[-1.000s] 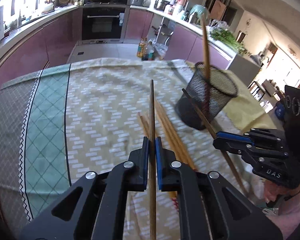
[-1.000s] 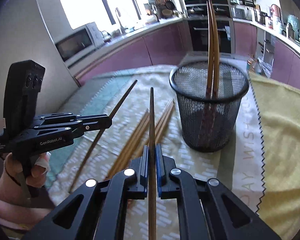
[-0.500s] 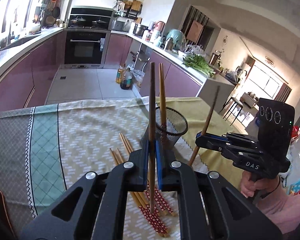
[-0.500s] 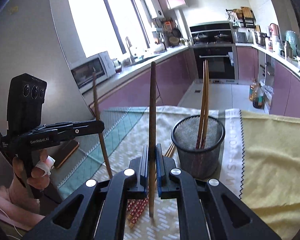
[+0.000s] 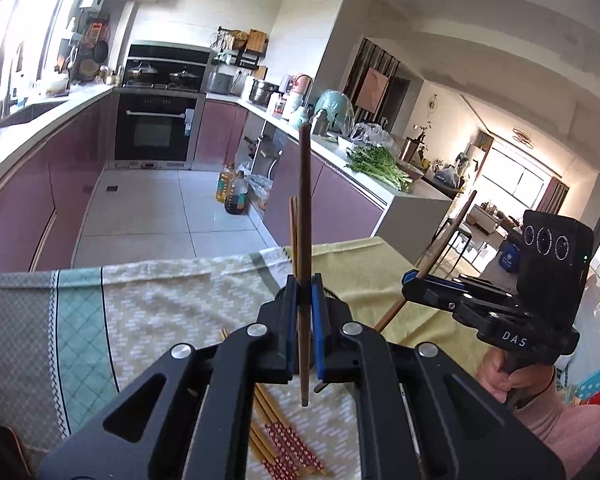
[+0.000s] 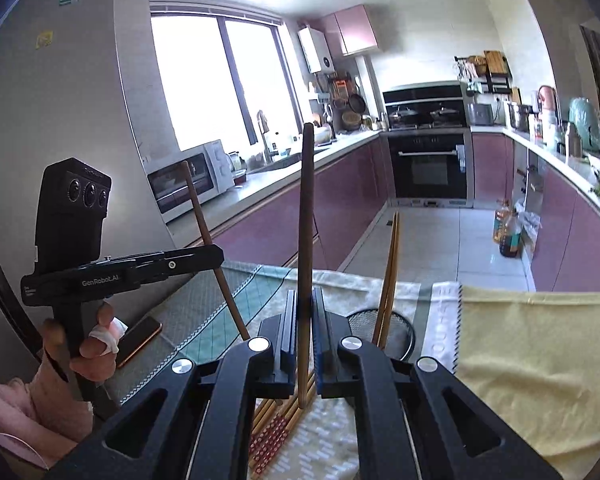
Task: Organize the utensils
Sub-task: 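Carry the chopstick into the mesh cup and release with the right tool while the left tool does likewise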
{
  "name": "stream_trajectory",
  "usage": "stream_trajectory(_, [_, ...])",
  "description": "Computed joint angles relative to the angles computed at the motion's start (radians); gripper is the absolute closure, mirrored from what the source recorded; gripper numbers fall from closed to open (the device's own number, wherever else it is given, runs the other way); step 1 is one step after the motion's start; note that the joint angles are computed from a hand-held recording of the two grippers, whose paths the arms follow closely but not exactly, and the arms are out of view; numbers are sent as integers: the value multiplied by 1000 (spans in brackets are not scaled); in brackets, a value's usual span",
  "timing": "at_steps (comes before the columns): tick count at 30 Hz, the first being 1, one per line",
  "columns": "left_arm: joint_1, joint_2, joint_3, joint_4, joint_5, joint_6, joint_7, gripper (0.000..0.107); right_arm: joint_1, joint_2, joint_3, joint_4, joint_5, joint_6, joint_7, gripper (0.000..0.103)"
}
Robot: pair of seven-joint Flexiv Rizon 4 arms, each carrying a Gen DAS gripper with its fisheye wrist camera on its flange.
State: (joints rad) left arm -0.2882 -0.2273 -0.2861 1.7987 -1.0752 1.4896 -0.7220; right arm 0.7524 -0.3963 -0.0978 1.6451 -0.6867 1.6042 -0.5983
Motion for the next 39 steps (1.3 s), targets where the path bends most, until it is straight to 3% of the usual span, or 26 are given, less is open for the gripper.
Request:
stream_trajectory(8, [15, -56, -6, -121, 141, -15, -77, 99, 42, 18, -111, -32, -106, 10, 50, 97])
stream_trajectory(13, [13, -108, 14, -211, 281, -38, -178, 99, 19, 3, -117, -69, -153, -10, 87, 97])
stream_trajectory(19, [0, -180, 81, -307, 495, -140, -373, 99, -104, -43, 70, -133, -52, -139, -46, 97])
stream_trajectory(23, [15, -218, 83, -339, 570, -199, -434, 99, -144, -72, 160, -167, 43, -228, -162, 97])
stream_trajectory(33, [31, -268, 84, -370, 651, -298, -473, 99, -174, -143, 267, -297, 273, -426, -380, 97])
stream_trajectory(39, [22, -316, 105, -439, 699, -362, -507, 99, -165, -184, 268, -370, 353, -517, -441, 97])
